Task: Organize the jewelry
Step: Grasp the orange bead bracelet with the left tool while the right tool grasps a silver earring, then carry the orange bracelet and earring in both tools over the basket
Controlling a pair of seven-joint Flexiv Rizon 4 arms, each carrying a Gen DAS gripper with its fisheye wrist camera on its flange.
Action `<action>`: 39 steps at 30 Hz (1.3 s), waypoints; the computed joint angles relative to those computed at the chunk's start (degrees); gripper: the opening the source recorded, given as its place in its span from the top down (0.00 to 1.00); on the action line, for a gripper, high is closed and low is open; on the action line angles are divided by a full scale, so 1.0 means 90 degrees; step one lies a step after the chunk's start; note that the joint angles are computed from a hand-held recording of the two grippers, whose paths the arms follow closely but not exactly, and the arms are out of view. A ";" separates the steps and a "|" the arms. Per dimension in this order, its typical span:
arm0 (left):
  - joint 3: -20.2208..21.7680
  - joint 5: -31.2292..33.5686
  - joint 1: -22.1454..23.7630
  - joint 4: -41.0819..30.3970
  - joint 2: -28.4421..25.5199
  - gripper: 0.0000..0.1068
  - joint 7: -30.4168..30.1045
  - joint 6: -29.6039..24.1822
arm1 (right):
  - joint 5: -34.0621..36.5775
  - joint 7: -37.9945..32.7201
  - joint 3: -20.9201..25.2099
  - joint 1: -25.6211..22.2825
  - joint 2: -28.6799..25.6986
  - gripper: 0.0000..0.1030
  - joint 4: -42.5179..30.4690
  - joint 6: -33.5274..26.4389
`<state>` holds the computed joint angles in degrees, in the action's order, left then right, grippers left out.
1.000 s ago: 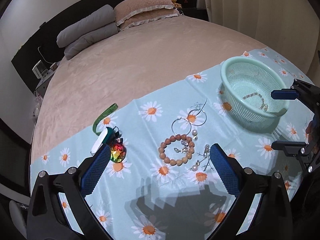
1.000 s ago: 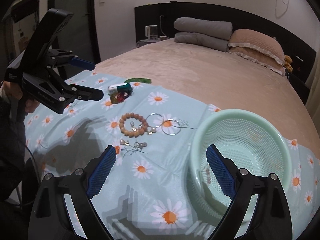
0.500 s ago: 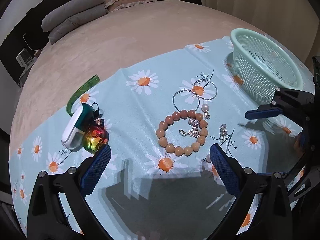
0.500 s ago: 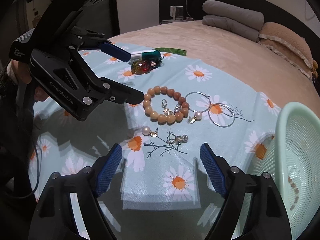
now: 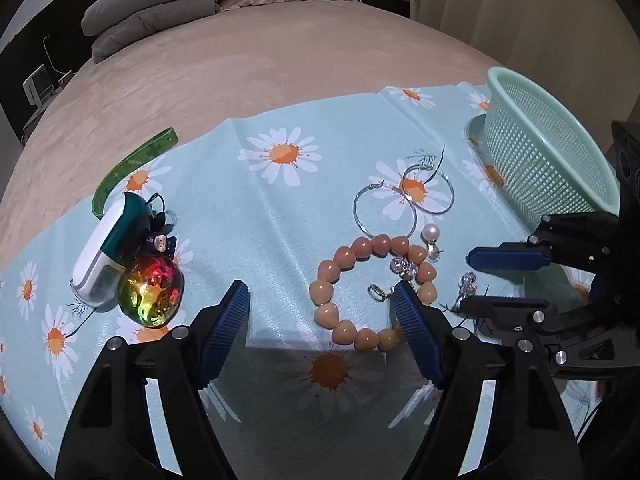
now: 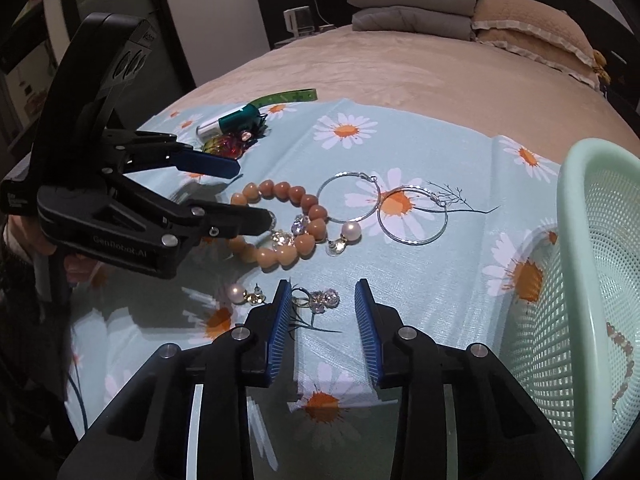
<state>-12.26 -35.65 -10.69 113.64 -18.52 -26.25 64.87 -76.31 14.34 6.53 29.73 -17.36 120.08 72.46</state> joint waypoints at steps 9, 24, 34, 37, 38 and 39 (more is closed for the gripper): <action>-0.0006 0.0093 0.0036 0.0251 0.0099 0.72 0.0124 0.0175 | 0.1155 -0.1083 0.0217 0.0420 -0.0026 0.86 -0.0132 -0.1198; 0.0571 0.0086 0.0086 0.1255 0.1051 0.89 0.0145 0.0098 | 0.1593 -0.0937 0.0532 0.0564 0.0538 0.86 0.0467 -0.1432; 0.0934 0.0077 -0.0059 0.1587 0.1960 0.89 0.0133 0.0034 | 0.1501 -0.0926 0.0835 0.0538 0.1137 0.86 0.0677 -0.1579; 0.1015 0.0053 -0.0166 0.1590 0.2210 0.89 0.0147 0.0052 | 0.1467 -0.0938 0.0938 0.0523 0.1367 0.86 0.0721 -0.1750; 0.1035 0.0068 -0.0203 0.1575 0.2285 0.89 0.0154 0.0033 | 0.1462 -0.0946 0.0977 0.0516 0.1451 0.86 0.0731 -0.1834; 0.1051 0.0050 -0.0249 0.1564 0.2355 0.89 0.0185 0.0031 | 0.1446 -0.0942 0.1015 0.0505 0.1539 0.86 0.0750 -0.1908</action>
<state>-2.80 -35.21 -12.93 127.71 2.67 -24.59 65.15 -63.30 5.86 15.66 34.27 -3.51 126.84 55.29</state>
